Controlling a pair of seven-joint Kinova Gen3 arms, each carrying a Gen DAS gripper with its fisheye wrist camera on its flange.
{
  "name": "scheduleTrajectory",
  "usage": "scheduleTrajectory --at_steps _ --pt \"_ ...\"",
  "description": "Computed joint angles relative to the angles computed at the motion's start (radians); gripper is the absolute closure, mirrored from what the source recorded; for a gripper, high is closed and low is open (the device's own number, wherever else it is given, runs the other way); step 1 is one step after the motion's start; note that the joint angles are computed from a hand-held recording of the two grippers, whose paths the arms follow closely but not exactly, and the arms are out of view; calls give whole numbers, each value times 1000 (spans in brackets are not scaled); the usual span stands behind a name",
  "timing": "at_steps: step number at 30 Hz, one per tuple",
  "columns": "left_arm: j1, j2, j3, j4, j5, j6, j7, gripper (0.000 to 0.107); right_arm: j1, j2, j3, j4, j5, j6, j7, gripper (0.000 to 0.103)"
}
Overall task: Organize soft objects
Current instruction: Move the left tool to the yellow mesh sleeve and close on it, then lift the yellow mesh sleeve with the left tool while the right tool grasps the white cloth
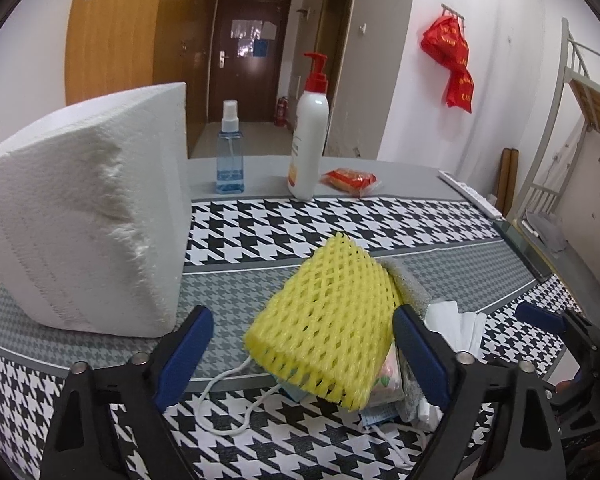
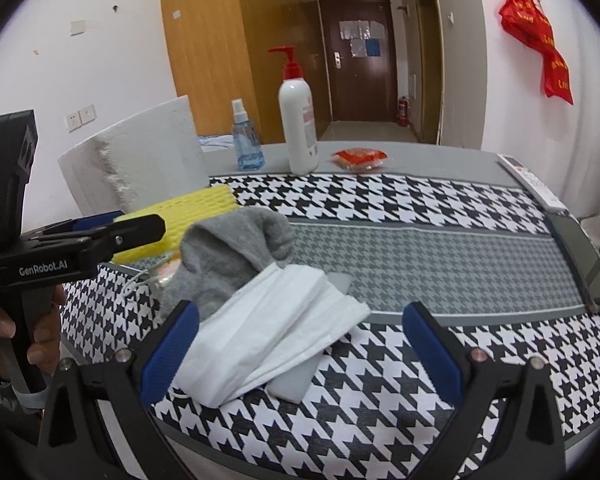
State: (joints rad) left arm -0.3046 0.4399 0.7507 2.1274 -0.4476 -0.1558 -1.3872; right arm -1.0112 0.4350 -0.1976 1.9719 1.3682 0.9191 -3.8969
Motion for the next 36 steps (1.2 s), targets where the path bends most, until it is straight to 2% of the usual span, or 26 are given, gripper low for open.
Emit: scheduleTrajectory --at_steps 4,8,10,11,12,15,23,26,31,32,36 --pt "10 15 4 -20 2 26 -10 36 7 -1 2 3 -13 -4 7 0" --pt "0 31 27 -34 34 55 -45 59 5 3 2 -4 -27 -1 31 0" --pt "-1 34 32 -35 50 62 -73 64 6 4 5 -8 -35 -2 41 0" --pt "0 37 33 -35 57 64 -87 69 6 3 6 -8 -36 -5 41 0" --pt "1 38 33 -35 66 67 -100 79 8 3 8 -7 -35 -10 39 0" --pt "-34 47 67 -24 82 51 -129 91 12 4 12 -7 -34 -19 36 0" --pt "-144 63 177 7 60 21 -138 93 34 20 22 -36 -64 -77 85 0" --pt "-177 56 193 31 34 -19 -121 93 33 27 35 -49 -79 -99 107 0" --pt "-223 63 223 48 -32 -31 -75 93 30 29 50 -59 -76 -122 120 1" --pt "-232 63 227 54 -44 -40 -67 93 29 29 53 -60 -74 -126 119 4" --pt "-277 62 251 65 -103 -50 -15 93 34 31 59 -65 -81 -148 125 28"
